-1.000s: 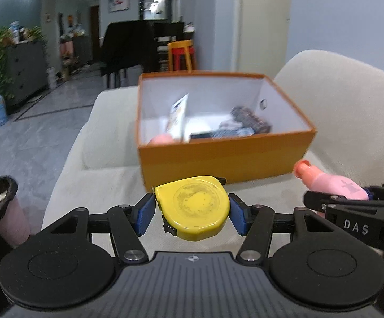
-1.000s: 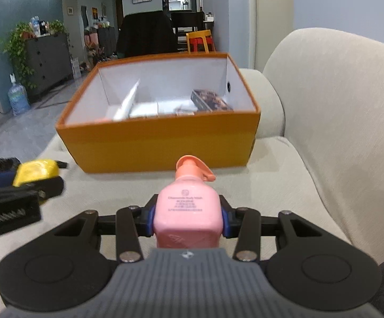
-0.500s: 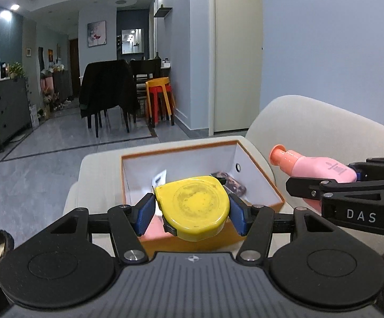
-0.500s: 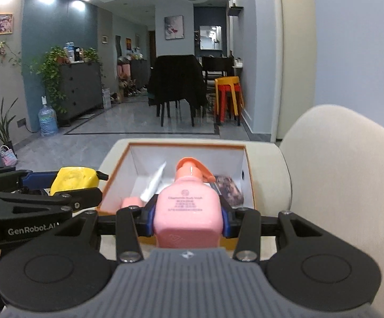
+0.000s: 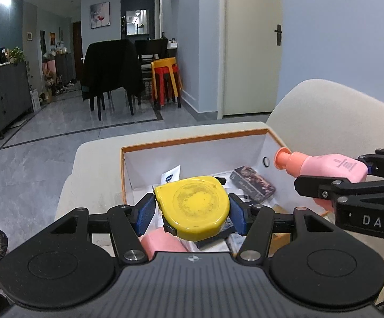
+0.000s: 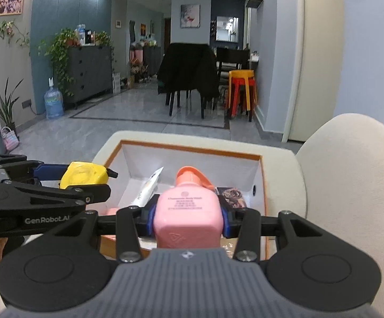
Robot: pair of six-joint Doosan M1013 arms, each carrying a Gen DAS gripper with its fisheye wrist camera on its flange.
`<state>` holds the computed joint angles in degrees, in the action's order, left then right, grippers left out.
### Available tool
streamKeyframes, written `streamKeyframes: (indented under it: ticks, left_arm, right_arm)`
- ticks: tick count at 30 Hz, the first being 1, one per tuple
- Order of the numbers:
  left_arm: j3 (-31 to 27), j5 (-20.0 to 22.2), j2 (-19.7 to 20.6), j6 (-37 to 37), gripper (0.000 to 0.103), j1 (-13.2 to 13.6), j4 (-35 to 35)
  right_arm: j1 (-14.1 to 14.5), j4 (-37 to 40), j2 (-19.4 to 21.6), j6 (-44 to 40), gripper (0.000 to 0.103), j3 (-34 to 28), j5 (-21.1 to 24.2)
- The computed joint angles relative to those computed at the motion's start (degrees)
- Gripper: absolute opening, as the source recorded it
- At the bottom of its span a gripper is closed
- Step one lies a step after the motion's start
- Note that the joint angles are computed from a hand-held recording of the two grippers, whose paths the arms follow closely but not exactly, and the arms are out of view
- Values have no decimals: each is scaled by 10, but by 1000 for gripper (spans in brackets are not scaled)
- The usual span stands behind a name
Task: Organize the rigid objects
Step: 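Lift and carry the tape measure and pink bottle with both tools into the shoebox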
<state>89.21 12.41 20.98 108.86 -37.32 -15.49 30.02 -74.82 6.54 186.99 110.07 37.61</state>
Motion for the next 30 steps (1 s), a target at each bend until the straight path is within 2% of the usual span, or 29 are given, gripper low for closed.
streamKeyframes:
  ticks: [3, 9, 14, 24, 30]
  left_arm:
    - [-16, 8, 13, -18, 68, 3, 19]
    - [-47, 25, 38, -106, 68, 4, 110]
    - [-73, 55, 61, -158, 68, 3, 169]
    - [-129, 117, 101, -245, 68, -9, 283]
    - [-149, 149, 115, -260, 67, -13, 320]
  right_arm:
    - [-18, 14, 15, -23, 44, -9, -20]
    - [-47, 64, 40, -80, 44, -27, -54]
    - [-71, 123, 66, -148, 44, -50, -83]
    - [-99, 194, 109, -249, 43, -94, -109]
    - [-108, 235, 134, -328, 43, -122, -108]
